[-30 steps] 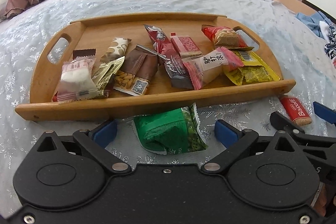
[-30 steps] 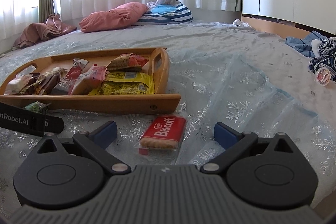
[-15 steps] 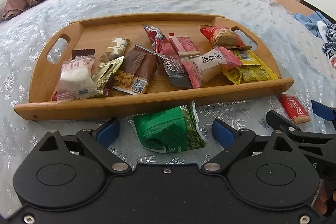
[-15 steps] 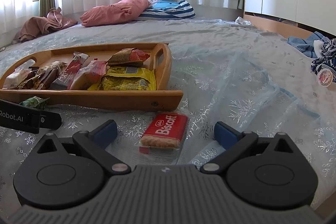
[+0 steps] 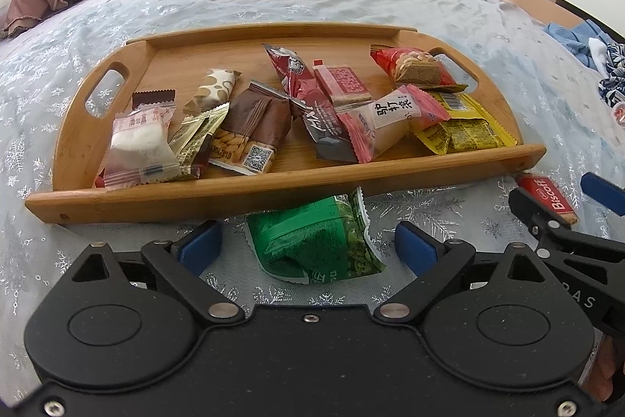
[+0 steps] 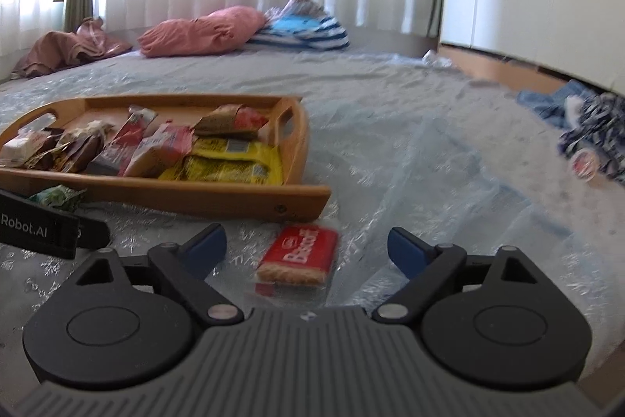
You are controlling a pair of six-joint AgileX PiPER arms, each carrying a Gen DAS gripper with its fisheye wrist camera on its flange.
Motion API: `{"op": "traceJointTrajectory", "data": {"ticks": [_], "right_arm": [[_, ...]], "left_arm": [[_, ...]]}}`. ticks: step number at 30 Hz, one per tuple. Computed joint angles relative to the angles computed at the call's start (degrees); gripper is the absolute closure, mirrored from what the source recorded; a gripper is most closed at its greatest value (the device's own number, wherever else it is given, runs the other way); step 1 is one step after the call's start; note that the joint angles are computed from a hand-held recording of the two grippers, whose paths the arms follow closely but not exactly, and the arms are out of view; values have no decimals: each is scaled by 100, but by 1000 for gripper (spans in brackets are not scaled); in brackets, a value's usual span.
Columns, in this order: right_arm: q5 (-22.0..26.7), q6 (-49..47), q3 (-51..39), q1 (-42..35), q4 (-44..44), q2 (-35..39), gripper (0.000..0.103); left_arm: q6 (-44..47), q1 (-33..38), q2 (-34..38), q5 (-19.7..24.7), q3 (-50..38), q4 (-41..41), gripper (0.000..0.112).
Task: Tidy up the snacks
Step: 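Close the left gripper on the green packet while the right gripper grasps the Biscoff packet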
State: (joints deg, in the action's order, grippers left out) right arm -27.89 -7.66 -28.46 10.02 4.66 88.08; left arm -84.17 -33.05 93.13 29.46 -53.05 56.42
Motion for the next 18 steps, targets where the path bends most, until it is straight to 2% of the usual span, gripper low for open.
{"op": "traceJointTrajectory", "data": {"ticks": [2,4,9,14,18], "right_arm": [[-205,-35,107,58,-9,-48,10],[-208,86,127,66,-277,-89,13],[262,656,-93,67,-798,-137,29],[441,864,-187,89,-856,-154,32],[491,10,-218,238,87,-99,32]], "left_arm": [[-2,3,-2,-9,4,-1,17],[3,18,-5,-31,9,-4,17],[-25,12,-16,-34,27,23,17],[-38,14,-29,-51,44,55,17],[-86,17,-52,-81,82,107,17]]}}
